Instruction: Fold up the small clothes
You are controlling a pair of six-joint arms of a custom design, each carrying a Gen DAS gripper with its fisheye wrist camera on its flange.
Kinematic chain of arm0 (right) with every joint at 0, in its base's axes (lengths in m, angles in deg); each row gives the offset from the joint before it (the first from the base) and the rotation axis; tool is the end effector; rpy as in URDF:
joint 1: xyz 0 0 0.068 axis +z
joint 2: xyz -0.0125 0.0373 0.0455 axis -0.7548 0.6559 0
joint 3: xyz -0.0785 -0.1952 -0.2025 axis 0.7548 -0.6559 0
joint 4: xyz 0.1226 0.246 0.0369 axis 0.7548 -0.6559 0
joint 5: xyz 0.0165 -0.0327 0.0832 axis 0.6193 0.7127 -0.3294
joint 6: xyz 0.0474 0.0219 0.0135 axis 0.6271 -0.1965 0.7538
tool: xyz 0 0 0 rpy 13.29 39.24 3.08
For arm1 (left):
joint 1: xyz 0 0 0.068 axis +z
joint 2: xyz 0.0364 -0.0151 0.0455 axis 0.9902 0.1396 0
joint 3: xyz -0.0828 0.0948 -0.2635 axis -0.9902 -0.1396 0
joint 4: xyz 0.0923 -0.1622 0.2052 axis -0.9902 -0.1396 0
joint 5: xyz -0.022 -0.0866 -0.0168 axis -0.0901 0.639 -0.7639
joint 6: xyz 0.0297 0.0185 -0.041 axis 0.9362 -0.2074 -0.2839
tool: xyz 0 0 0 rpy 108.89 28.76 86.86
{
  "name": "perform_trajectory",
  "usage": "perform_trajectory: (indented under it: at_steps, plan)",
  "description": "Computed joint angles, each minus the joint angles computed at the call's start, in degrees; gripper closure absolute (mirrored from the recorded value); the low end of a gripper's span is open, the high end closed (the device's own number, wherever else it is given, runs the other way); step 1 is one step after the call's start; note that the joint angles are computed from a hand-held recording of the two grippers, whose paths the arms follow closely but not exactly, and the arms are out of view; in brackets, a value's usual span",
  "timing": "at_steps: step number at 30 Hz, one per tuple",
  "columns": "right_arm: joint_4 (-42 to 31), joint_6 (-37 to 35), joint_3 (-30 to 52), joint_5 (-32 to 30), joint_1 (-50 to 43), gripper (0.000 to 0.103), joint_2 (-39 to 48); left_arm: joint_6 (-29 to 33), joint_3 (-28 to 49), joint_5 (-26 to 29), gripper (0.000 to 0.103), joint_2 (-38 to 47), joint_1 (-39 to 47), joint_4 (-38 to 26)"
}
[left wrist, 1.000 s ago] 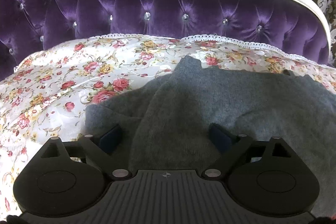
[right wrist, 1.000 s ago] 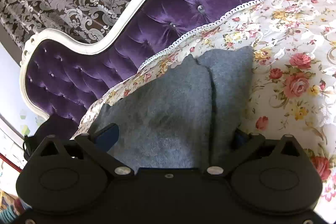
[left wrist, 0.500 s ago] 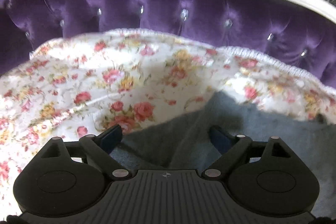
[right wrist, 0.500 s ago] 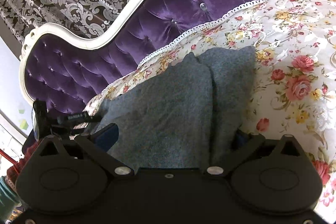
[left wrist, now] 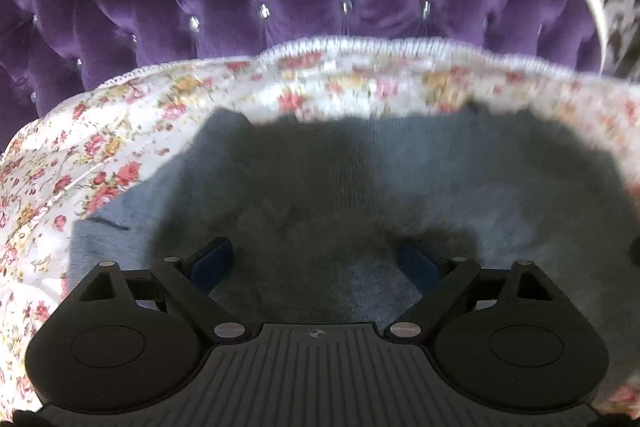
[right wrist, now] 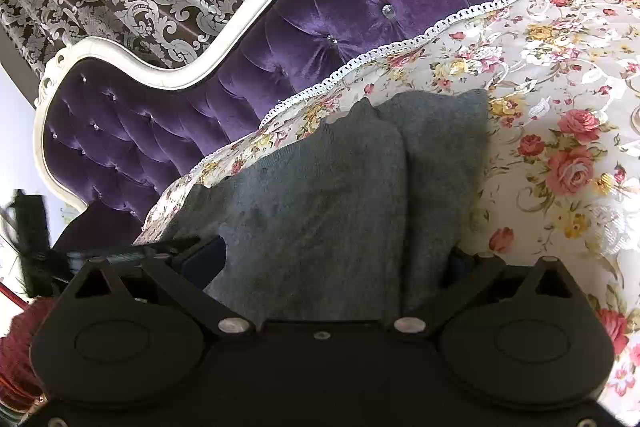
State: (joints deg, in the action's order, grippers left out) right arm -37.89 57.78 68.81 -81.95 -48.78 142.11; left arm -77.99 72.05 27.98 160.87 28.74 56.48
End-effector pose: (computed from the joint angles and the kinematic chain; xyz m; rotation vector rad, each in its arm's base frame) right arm 0.2397 0.0261 0.0868 -0.1599 2.2143 1.0161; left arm 0.1802 -0.2061 0.1297 -0.1665 2.4544 0.1589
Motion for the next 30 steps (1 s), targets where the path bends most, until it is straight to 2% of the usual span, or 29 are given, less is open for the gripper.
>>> perform_trajectory:
  at_steps: [4,6,9,13,22,24,30]
  plan:
    - [0.32,0.25,0.01,-0.28,-0.09,0.000,0.25,-3.24,0.40,-0.96,0.003,1.99,0.45,1.00]
    - [0.39,0.30,0.07,-0.38,-0.12,0.000,0.42,-2.57,1.80,-0.67,0.004,2.10,0.36,-1.23]
    - [0.60,0.30,0.07,-0.41,-0.13,0.000,0.57,0.67,3.71,2.70,0.005,1.53,3.13,-2.60]
    - [0.82,0.40,0.04,-0.49,-0.16,0.000,0.73,0.13,4.79,6.88,0.005,2.41,7.68,-0.67]
    - [0.68,0.79,0.46,-0.83,-0.12,0.000,1.04,1.65,8.68,7.82,0.004,6.20,10.97,-1.18]
    - [0.90,0.96,0.39,-1.01,-0.17,0.000,1.13,0.97,8.00,7.83,0.012,4.33,10.39,-1.65]
    - [1.16,1.09,0.45,-1.93,-0.62,0.000,1.53,-3.73,1.61,5.15,0.013,-4.71,0.09,-1.93]
